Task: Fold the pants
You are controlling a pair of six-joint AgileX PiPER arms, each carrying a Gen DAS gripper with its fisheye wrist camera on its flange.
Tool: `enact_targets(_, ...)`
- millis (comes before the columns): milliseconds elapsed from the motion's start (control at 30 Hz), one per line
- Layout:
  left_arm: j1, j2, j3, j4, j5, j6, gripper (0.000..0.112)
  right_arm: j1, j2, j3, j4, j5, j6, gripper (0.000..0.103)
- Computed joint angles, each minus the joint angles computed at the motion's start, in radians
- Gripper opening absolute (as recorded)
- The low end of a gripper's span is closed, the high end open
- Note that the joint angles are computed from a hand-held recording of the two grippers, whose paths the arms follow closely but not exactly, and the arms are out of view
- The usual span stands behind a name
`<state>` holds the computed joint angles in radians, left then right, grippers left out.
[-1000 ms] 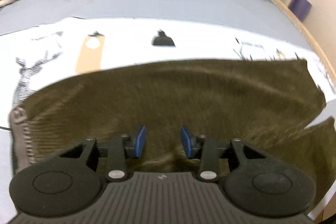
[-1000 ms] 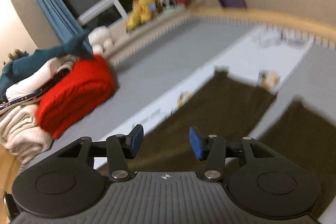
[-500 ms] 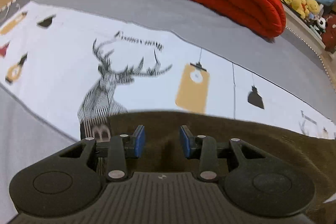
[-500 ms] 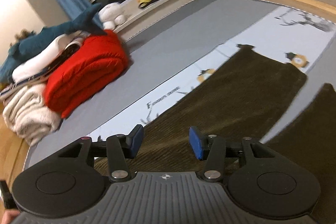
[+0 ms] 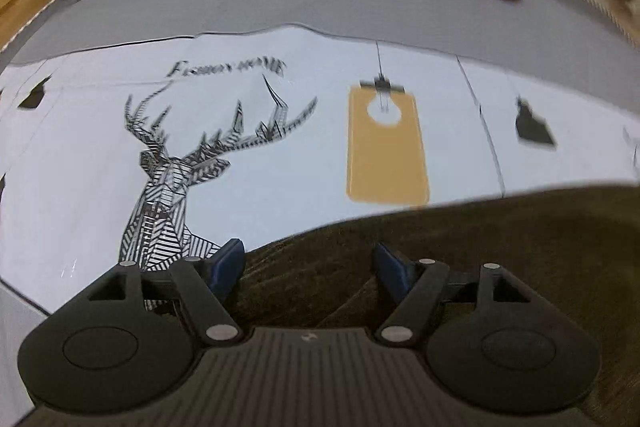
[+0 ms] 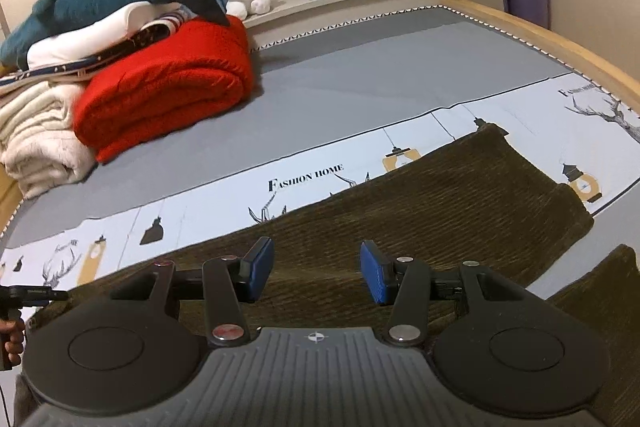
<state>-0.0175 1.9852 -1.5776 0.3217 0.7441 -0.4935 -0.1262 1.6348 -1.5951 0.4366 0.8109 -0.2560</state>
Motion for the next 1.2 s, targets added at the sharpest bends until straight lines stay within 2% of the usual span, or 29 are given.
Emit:
enact_targets(100,0.021,-0.009,0.033,-0.032,-0.051,0.021,0.076,0.005,0.007,-0.007,-0.019,0.003,0.014,0.051)
enact_targets(167,0.046,-0.008,0.018,-0.108,-0.031,0.072,0.057,0.005,0.007,-0.007,-0.019,0.004,0.015,0.051)
enact_targets(200,0.053,-0.005,0.003,-0.135,-0.013,0.093,0.040,0.007,0.006,-0.006,-0.022,0.004,0.017,0.051)
enact_targets(233,0.063,-0.010,-0.004,-0.174,-0.005,0.120,0.017,0.010,0.005,-0.005,-0.030,0.003,0.019,0.051)
enact_targets(267,0.068,-0.017,-0.012,-0.198,0.005,0.128,0.013,0.013,0.004,-0.004,-0.035,0.002,0.019,0.051)
enact_targets(300,0.066,-0.024,-0.015,-0.187,0.012,0.108,0.002,0.015,0.002,-0.002,-0.037,-0.001,0.017,0.050)
enact_targets(533,0.011,-0.157,0.071,-0.108,0.028,0.021,0.002,0.013,-0.007,0.015,-0.100,-0.005,0.048,0.050)
enact_targets(667,-0.048,-0.263,0.123,-0.074,0.091,0.031,0.002,-0.007,-0.024,0.031,-0.109,0.003,0.089,0.050)
enact_targets(900,-0.150,-0.606,0.328,-0.153,0.204,0.023,0.000,-0.046,-0.097,0.099,-0.050,0.026,0.066,0.050)
enact_targets(1000,-0.202,-0.752,0.412,-0.128,0.299,-0.072,0.000,-0.076,-0.136,0.132,-0.003,0.044,0.015,0.050)
enact_targets(1067,-0.134,-0.836,0.486,-0.254,0.309,-0.050,0.000,-0.102,-0.161,0.157,0.025,0.058,-0.031,0.050)
enact_targets(1133,0.000,-0.890,0.555,-0.451,0.298,0.057,0.000,-0.124,-0.177,0.175,0.032,0.072,-0.070,0.050)
enact_targets(1167,0.053,-0.906,0.584,-0.525,0.296,0.099,0.001,-0.135,-0.181,0.181,0.031,0.077,-0.083,0.050)
enact_targets(1200,0.092,-0.911,0.601,-0.574,0.296,0.132,0.008,-0.146,-0.182,0.181,0.029,0.084,-0.089,0.050)
